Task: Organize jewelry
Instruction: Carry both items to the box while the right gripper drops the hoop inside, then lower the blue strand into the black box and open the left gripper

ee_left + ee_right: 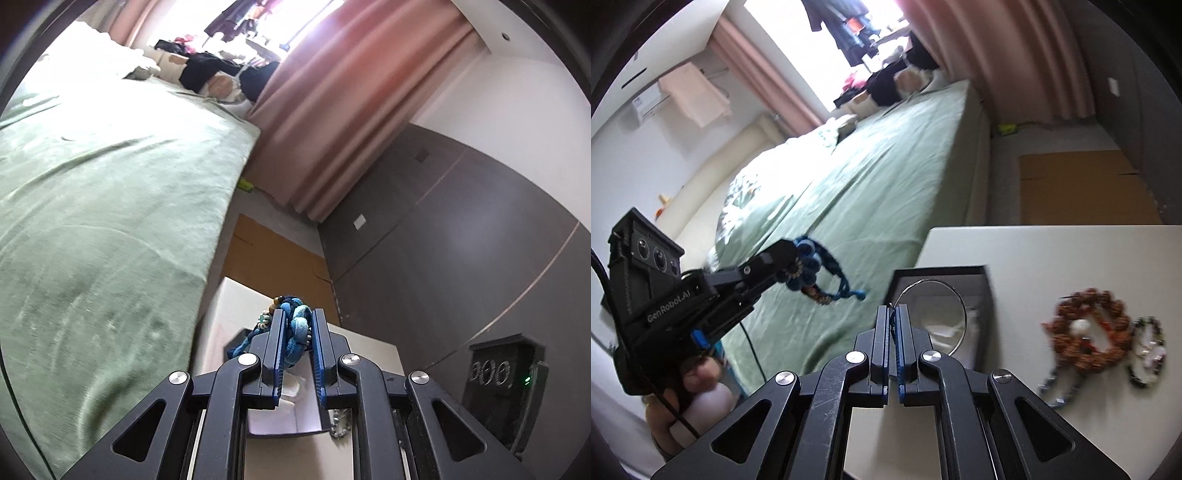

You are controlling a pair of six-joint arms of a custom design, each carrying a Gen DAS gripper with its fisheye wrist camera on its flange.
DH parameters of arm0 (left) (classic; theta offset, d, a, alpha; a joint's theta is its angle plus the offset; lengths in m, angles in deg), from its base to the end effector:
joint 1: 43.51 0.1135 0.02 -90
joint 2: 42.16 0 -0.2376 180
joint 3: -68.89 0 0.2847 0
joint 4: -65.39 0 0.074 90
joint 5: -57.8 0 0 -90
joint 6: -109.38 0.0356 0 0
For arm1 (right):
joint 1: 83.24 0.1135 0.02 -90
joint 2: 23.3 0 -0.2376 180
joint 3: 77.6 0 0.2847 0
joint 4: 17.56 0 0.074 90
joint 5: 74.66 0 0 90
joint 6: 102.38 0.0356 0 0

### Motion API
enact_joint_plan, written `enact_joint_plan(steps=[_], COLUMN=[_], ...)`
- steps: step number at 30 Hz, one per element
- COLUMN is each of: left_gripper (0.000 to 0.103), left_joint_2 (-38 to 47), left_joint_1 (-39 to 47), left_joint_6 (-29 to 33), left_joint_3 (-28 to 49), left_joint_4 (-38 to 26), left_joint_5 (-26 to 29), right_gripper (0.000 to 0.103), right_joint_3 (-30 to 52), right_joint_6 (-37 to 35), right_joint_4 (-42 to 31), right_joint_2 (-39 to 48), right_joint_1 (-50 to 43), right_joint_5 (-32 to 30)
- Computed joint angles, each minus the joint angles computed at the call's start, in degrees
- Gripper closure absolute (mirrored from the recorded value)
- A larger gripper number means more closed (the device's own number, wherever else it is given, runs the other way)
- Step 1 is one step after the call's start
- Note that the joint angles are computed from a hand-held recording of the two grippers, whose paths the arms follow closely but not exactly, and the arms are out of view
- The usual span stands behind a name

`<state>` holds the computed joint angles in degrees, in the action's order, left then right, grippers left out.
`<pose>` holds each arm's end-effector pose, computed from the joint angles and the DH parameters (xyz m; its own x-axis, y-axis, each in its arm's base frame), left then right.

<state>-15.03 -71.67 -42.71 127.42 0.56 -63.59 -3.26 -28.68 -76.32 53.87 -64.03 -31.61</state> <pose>0.1310 -0.0491 0.3127 -0.2447 -0.7246 -0.6442 -0.4200 0.6781 -0.6032 0.2732 0.1227 0.2446 -0.6420 -0.4266 -0.6371 -0.7638 0.4277 0.4834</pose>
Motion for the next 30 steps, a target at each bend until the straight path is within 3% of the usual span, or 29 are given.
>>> enact_joint_plan(steps=[6, 11, 13, 14, 15, 17, 22, 30], left_gripper=[0.089, 0.089, 0.089, 0.089, 0.089, 0.089, 0.089, 0.089], left_joint_2=[-3.41, -3.22, -2.44, -1.85, -1.59, -1.19, 1.72, 11.16], left_joint_1=[4.64, 6.73, 7.01, 6.89, 6.82, 6.61, 5.13, 1.13], left_joint_6=[-0.21, 0.48, 0.74, 0.79, 0.91, 0.9, 1.07, 2.21], left_joint_3=[-1.01, -1.61, -1.63, -1.56, -1.58, -1.67, -1.72, -0.22], left_joint_4=[-1.87, -1.22, -0.67, -0.39, -0.25, 0.07, 2.38, 8.01], left_joint_5=[2.27, 4.31, 4.93, 5.13, 5.3, 5.46, 5.91, 6.69], right_gripper=[0.099, 0.098, 0.082, 0.05, 0.034, 0.034, 0.034, 0.033], right_joint_3=[0.93, -0.76, -0.56, 0.43, 0.78, -0.61, 0.93, 1.08], right_joint_6=[1.97, 6.52, 5.37, 5.05, 5.26, 6.73, 4.9, 0.61], right_joint_4=[1.17, 7.85, 7.65, 6.15, 5.65, 7.01, 2.56, -3.99], right_joint_2=[5.53, 5.83, 5.8, 6.59, 6.66, 5.06, 3.92, 0.05], right_joint_1=[4.27, 5.36, 4.7, 4.51, 4.19, 2.21, -3.25, -17.72], right_joint_5=[1.43, 10.54, 8.65, 8.48, 8.81, 8.66, 6.87, -0.24])
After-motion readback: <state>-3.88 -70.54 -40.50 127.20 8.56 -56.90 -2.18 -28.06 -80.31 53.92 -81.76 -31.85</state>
